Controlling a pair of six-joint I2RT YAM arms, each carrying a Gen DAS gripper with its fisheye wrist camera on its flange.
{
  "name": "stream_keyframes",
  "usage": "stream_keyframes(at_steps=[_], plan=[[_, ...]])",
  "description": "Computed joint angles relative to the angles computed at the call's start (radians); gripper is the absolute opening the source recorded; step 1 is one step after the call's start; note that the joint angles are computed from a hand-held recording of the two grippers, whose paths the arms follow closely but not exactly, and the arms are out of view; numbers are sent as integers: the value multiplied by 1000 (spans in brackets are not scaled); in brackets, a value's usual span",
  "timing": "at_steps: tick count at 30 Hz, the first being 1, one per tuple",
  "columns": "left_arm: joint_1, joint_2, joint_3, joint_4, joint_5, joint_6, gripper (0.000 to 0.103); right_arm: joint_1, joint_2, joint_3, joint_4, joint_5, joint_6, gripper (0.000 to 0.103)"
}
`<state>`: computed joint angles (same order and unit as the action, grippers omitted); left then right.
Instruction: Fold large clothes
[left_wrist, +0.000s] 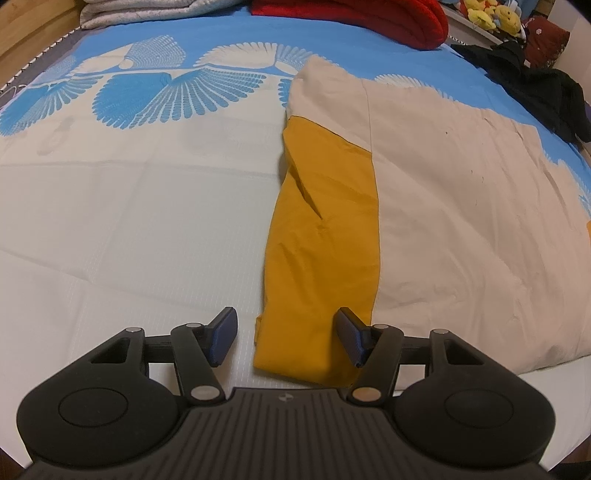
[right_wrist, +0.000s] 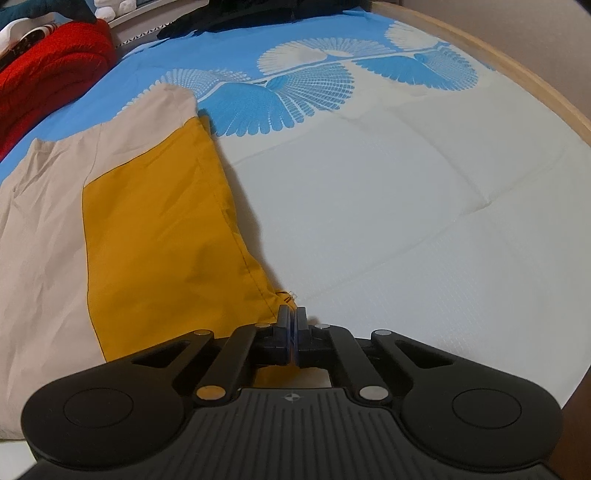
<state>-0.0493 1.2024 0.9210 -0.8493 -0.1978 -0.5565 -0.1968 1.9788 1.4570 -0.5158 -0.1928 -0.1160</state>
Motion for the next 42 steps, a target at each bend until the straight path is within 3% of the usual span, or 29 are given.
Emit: stream_keyframes(at_steps=[8,10,11,13,15,16,17,18,20,23,25,26,28,29,30,32,33,37,42], plan=[[-5,5,1,0,-5,-2,65,0,-1,-3,3,4,-17,0],[-3,1,-3,4,5,3,54,0,-4,-6,9,6,-20,0],[0,0,-4,7,16,11,42,-2,-7,-9,14,6,-18,0],[0,2,-5,8,19,16,42,-7,-6,-6,9,1,-15,0],[-2,2,-6,10,20,18,34,-9,-7,-8,9,2,-19,0],[-3,1,-7,10,23,20,29,-7,-8,-11,11,6,-21,0],[-6,0,-7,9,21,21,15,-6,-10,-13,12,10,-24,0],[-8,-2,-7,11,15,28,8,-5,-11,-14,10,15,-27,0],[-6,-8,-10,9,20,43,3,-2,-11,-16,7,29,-31,0],[29,-2,-16,-15,68,32,3,3,11,0,-5,142,-24,0],[62,3,-15,-23,122,33,3,-28,34,37,-31,110,23,0],[73,3,-12,-23,129,39,13,-41,24,29,-2,87,42,0],[106,-17,-11,-9,122,24,42,-67,-8,2,70,6,69,3],[137,-42,-19,20,128,12,63,-82,-15,1,84,-59,83,5],[172,-56,-26,52,146,10,70,-96,-13,11,78,-129,91,19],[253,-54,-38,122,225,7,71,-105,1,33,60,-209,94,44],[286,-37,-40,148,277,2,74,-97,11,41,51,-203,82,47],[378,66,-39,259,475,15,82,-64,86,120,-39,-147,11,47],[409,212,-47,370,575,74,84,-36,127,166,-73,-124,-7,47]])
